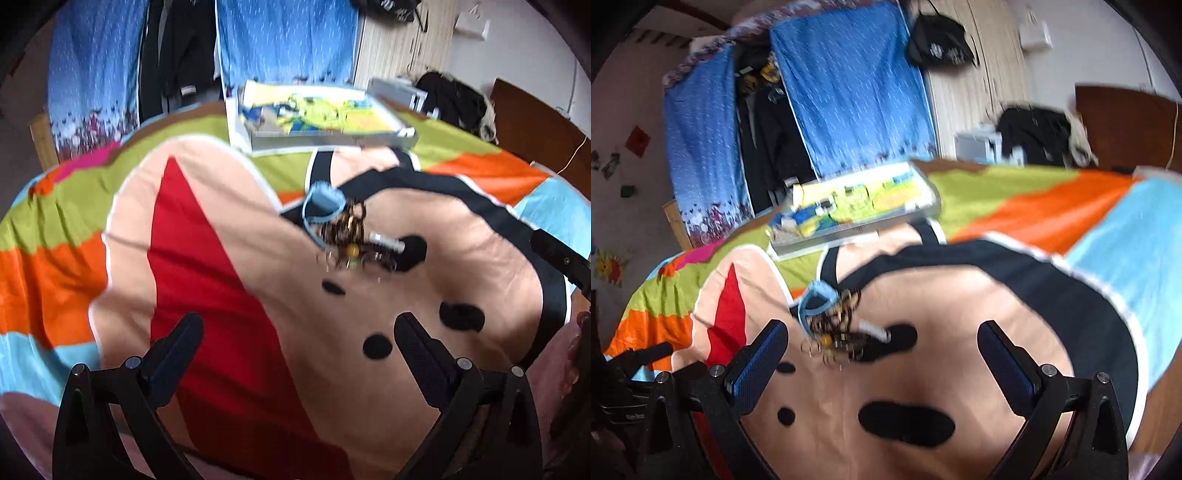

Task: Organize jewelry
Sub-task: 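Move both tools back over the jewelry pile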

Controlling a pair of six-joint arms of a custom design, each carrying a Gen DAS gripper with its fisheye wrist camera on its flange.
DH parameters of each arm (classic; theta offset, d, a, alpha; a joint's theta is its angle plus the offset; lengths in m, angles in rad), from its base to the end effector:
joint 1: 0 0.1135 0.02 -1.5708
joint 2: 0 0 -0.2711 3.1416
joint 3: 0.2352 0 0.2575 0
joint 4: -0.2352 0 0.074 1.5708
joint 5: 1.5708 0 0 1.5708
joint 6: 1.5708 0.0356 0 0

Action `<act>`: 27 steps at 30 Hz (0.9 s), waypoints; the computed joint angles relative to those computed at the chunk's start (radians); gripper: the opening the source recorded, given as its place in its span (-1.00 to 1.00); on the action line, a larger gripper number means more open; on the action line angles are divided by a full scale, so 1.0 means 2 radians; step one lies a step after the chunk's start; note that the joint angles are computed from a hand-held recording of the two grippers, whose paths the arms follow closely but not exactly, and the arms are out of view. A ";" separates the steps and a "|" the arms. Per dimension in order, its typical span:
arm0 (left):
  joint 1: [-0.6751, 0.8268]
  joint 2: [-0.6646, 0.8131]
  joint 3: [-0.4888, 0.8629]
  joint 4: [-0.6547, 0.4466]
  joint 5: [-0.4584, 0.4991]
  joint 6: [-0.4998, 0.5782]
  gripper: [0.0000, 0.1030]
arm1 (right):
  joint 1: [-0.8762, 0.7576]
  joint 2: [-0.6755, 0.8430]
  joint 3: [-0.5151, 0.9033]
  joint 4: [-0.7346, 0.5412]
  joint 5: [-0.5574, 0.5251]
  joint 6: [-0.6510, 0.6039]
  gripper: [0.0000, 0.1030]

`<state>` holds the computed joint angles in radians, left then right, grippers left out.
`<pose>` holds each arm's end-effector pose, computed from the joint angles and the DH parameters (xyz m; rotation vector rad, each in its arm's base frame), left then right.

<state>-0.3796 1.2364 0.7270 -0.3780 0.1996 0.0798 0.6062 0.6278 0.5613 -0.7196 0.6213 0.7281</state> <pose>0.2274 -0.0983 0.2154 0.6479 2.3844 -0.3756 0.1163 0.0554 0.2431 0.4189 2.1433 0.0083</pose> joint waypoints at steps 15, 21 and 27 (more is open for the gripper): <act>0.021 0.204 0.176 -0.123 0.041 0.083 0.96 | -0.147 0.117 -0.007 0.038 -0.242 -0.071 1.00; 0.016 0.261 0.219 -0.089 0.067 0.102 0.95 | -0.269 0.202 0.006 0.081 -0.364 -0.147 1.00; 0.004 0.321 0.263 -0.070 0.095 0.127 0.48 | -0.330 0.301 0.035 0.118 -0.424 -0.228 0.51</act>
<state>-0.3708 1.8790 1.2528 -0.5173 0.3896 0.3348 -0.0539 1.2304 0.6311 -0.4835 -0.2266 0.2720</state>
